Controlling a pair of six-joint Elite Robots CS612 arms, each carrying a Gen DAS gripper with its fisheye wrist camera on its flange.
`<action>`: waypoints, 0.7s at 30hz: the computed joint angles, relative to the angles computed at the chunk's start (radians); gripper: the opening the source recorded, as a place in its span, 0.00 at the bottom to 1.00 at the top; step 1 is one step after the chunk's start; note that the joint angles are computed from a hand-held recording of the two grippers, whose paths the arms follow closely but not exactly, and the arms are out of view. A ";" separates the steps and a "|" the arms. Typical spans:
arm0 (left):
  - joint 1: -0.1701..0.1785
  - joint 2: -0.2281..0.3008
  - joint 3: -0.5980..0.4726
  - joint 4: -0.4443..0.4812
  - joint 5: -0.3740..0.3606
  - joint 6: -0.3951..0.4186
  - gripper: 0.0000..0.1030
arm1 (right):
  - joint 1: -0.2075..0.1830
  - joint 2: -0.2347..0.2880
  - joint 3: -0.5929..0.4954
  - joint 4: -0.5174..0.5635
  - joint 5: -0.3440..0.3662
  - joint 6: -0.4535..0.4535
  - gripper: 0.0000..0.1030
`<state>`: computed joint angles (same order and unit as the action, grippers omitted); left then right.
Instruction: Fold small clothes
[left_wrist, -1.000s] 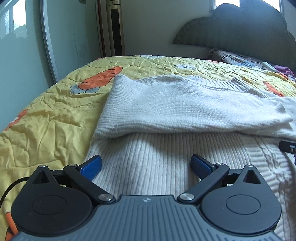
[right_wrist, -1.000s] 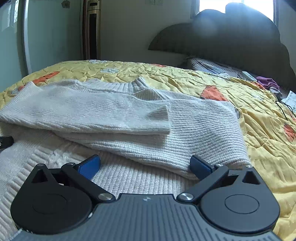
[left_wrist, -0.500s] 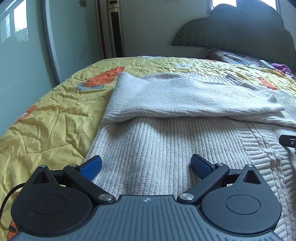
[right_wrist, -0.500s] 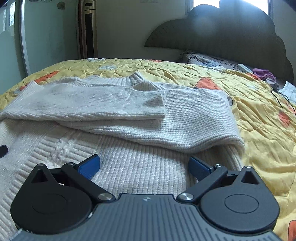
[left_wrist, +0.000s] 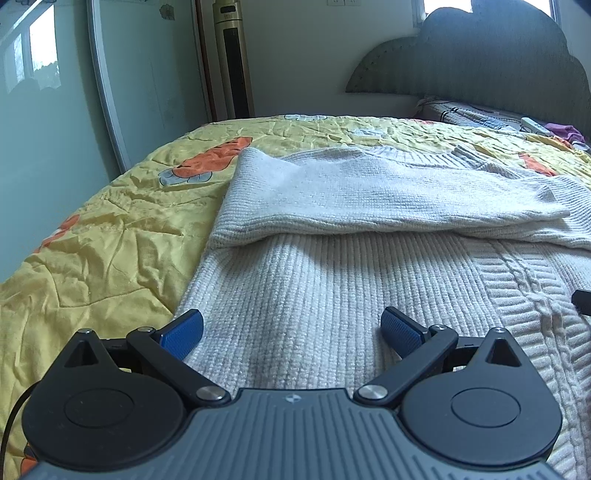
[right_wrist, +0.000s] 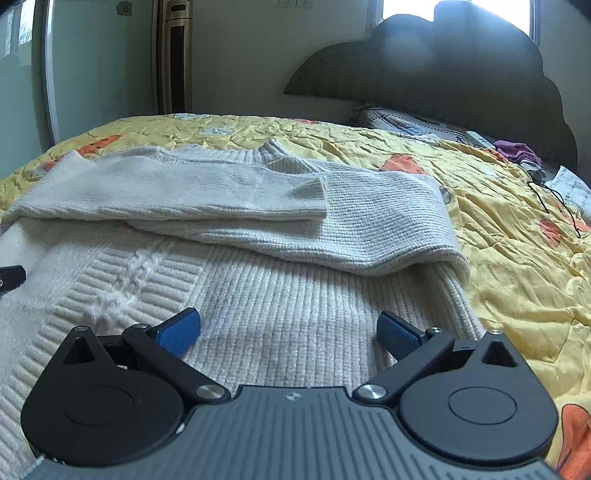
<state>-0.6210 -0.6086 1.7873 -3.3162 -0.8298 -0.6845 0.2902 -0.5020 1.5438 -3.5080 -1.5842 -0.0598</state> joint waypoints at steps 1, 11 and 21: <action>-0.001 0.000 0.001 0.002 0.003 -0.002 1.00 | 0.000 -0.001 0.003 -0.003 0.000 -0.004 1.00; -0.006 -0.011 0.033 -0.030 -0.024 -0.024 1.00 | -0.011 -0.008 0.016 0.004 0.036 0.029 1.00; -0.025 -0.017 0.052 -0.030 0.009 -0.030 1.00 | -0.009 -0.016 0.045 -0.028 0.034 0.017 1.00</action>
<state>-0.6461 -0.6257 1.8393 -3.3458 -0.8212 -0.7147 0.2811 -0.5177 1.5887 -3.5358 -1.5505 -0.0433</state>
